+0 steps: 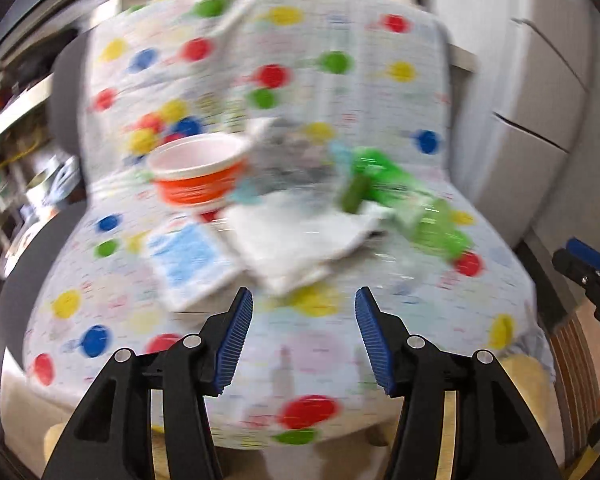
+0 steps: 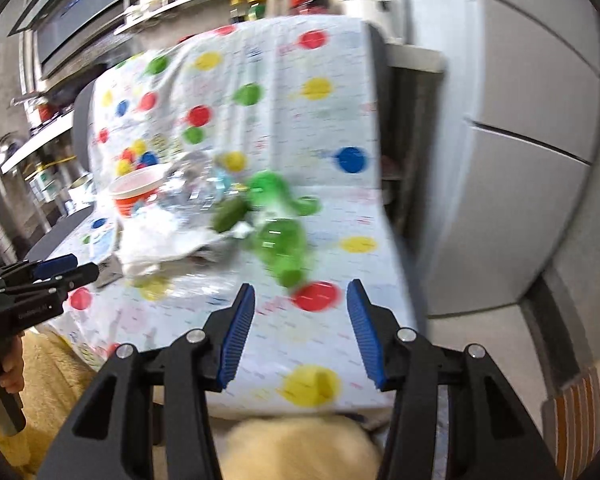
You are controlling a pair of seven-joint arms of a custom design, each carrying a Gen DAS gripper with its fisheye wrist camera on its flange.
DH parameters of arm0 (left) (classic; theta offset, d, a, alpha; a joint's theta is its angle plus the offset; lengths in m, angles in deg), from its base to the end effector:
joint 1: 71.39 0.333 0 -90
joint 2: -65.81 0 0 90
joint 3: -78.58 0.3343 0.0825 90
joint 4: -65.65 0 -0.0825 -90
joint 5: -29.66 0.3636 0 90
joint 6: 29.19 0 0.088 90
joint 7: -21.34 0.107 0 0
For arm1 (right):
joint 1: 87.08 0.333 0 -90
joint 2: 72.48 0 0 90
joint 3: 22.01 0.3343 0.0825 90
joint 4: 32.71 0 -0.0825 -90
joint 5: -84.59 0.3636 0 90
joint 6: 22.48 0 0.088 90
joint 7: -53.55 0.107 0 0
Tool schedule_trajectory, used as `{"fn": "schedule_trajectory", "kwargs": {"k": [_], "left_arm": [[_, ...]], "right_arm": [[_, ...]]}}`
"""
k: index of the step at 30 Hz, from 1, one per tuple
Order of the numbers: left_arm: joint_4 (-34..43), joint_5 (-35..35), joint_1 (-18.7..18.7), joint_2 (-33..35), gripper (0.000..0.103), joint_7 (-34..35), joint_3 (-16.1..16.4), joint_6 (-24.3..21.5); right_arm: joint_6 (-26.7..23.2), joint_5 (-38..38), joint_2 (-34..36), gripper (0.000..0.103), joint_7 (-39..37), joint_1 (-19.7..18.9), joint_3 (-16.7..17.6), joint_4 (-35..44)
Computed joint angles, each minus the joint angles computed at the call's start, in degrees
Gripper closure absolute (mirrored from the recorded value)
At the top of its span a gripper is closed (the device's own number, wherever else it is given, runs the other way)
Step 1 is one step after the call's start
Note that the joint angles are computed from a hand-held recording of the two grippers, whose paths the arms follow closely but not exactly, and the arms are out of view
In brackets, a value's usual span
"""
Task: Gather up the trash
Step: 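Reach the right tool to the clear plastic bag and close on it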
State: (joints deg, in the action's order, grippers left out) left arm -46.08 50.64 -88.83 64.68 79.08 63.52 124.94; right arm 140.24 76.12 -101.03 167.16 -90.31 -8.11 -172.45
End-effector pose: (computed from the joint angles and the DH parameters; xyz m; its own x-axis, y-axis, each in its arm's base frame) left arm 0.4840 -0.3237 0.5987 -0.2896 -0.9559 0.0493 -0.6787 0.1688 -0.7148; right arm 0.4119 0.1052 0.6055 -0.0452 -0.9965 -0.0697 -0.6180 0.0827 -0.7819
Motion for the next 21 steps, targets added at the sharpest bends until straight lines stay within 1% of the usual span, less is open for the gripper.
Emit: {"fn": "schedule_trajectory", "kwargs": {"k": [1, 5, 8, 9, 12, 15, 17, 18, 19, 21], "left_arm": [[-0.6, -0.5, 0.5, -0.3, 0.048, -0.1, 0.6, 0.3], [-1.0, -1.2, 2.3, -0.2, 0.048, -0.5, 1.8, 0.3], [-0.5, -1.6, 3.2, 0.7, 0.048, -0.4, 2.2, 0.0], [-0.4, -1.6, 3.4, 0.9, 0.048, -0.4, 2.3, -0.1], [0.6, -0.7, 4.0, 2.2, 0.048, -0.8, 2.6, -0.5], [1.6, 0.6, 4.3, 3.2, 0.048, -1.5, 2.8, -1.4], [2.3, 1.2, 4.5, 3.9, 0.048, -1.8, 3.1, -1.7], [2.7, 1.6, 4.7, 4.2, 0.048, -2.1, 3.2, -2.0], [3.1, 1.7, 4.8, 4.5, 0.048, -2.1, 3.3, -2.1], [3.5, 1.9, 5.1, 4.8, 0.048, -2.1, 3.5, -2.2]], "right_arm": [[0.1, -0.3, 1.9, 0.055, 0.4, 0.0, 1.0, 1.6], [-0.3, -2.7, 8.2, 0.055, 1.2, 1.2, 2.3, 7.0], [-0.3, -3.6, 12.1, 0.055, 0.7, 3.8, 1.0, 10.1], [-0.2, -3.5, 12.9, 0.055, 0.2, 5.0, 0.1, 10.8], [-0.7, -6.1, 17.4, 0.048, 0.9, 6.7, -0.6, 15.0], [-1.4, -4.3, 22.2, 0.047, -1.1, 10.1, -2.9, 19.2], [-0.9, 0.3, 25.4, 0.044, -4.6, 12.7, -4.9, 21.8], [-0.8, 1.0, 26.9, 0.039, -4.8, 13.5, -5.5, 23.1], [-0.7, 1.6, 28.2, 0.038, -5.1, 14.3, -6.1, 24.3], [-1.4, 5.3, 31.6, 0.038, -7.4, 15.8, -7.2, 27.9]]}}
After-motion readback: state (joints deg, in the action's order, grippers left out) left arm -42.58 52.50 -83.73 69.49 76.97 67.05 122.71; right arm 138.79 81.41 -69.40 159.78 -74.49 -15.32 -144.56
